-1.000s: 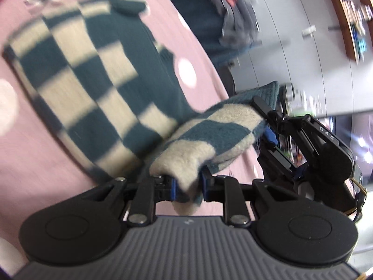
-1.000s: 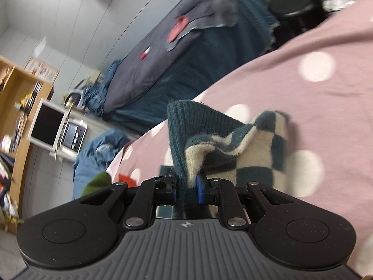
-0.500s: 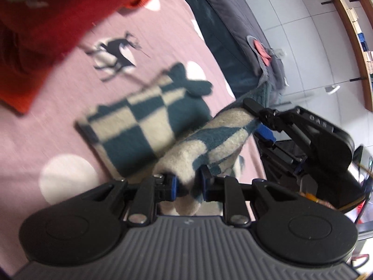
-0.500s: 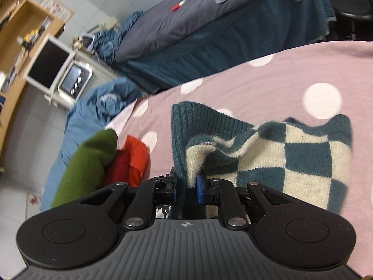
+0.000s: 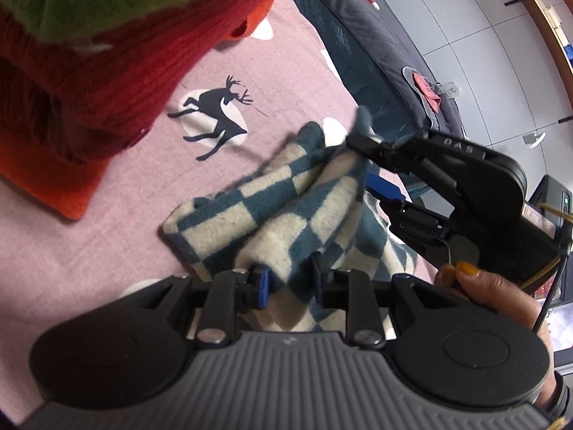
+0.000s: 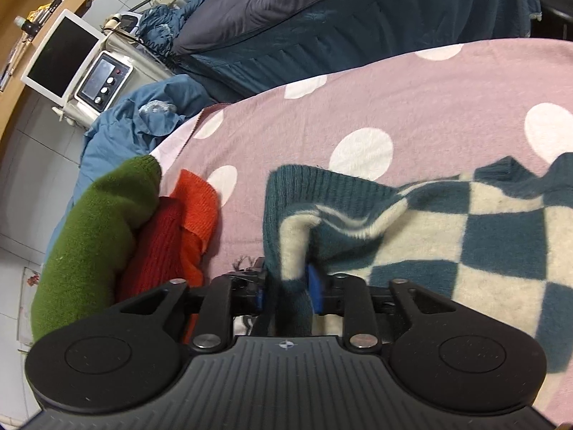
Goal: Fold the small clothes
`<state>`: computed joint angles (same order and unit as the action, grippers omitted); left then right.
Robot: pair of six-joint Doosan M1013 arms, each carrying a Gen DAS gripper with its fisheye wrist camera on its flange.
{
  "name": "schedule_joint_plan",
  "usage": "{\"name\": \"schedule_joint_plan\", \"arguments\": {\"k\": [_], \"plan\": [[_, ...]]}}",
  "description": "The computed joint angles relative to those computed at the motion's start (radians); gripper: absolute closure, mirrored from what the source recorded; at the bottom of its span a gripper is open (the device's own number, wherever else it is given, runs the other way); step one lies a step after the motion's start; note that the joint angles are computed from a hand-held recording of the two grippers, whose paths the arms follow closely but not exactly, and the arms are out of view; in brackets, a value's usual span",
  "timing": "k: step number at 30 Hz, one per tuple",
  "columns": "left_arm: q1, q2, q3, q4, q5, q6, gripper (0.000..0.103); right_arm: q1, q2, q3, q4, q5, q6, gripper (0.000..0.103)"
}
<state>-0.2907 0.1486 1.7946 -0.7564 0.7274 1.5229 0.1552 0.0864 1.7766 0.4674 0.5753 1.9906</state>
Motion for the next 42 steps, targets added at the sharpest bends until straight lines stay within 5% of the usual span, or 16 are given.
{"name": "schedule_joint_plan", "arguments": {"k": [4,6,11,16,21,25,31,40,42], "plan": [[-0.014,-0.012,-0.012,0.09,-0.002,-0.017,0.066,0.002,-0.003,-0.006,0.009,0.008,-0.033,0.05],[-0.023,-0.025,-0.016,0.148,-0.011,-0.041,0.043,-0.003,-0.011,-0.003,0.025,0.011,-0.045,0.05],[-0.052,-0.059,-0.023,0.321,-0.054,-0.088,0.02,-0.012,-0.035,0.004,0.055,-0.001,-0.09,0.049],[-0.064,-0.08,-0.024,0.359,-0.074,-0.035,0.022,-0.002,-0.073,0.02,-0.02,-0.041,-0.079,0.05],[-0.078,-0.123,0.006,0.413,-0.104,-0.019,0.039,0.023,-0.128,0.052,-0.237,-0.083,0.024,0.051],[-0.088,-0.138,0.014,0.377,-0.093,0.094,0.048,0.031,-0.162,0.08,-0.362,-0.055,0.061,0.052],[-0.129,-0.106,-0.005,0.292,-0.081,0.268,0.057,0.037,-0.181,0.118,-0.381,0.011,0.04,0.055],[-0.126,-0.003,-0.07,0.594,-0.057,-0.031,0.055,0.041,-0.169,0.132,-0.356,0.073,-0.023,0.054],[-0.111,0.015,-0.081,0.558,-0.032,-0.008,0.053,0.052,-0.163,0.132,-0.413,0.094,0.017,0.054]]}}
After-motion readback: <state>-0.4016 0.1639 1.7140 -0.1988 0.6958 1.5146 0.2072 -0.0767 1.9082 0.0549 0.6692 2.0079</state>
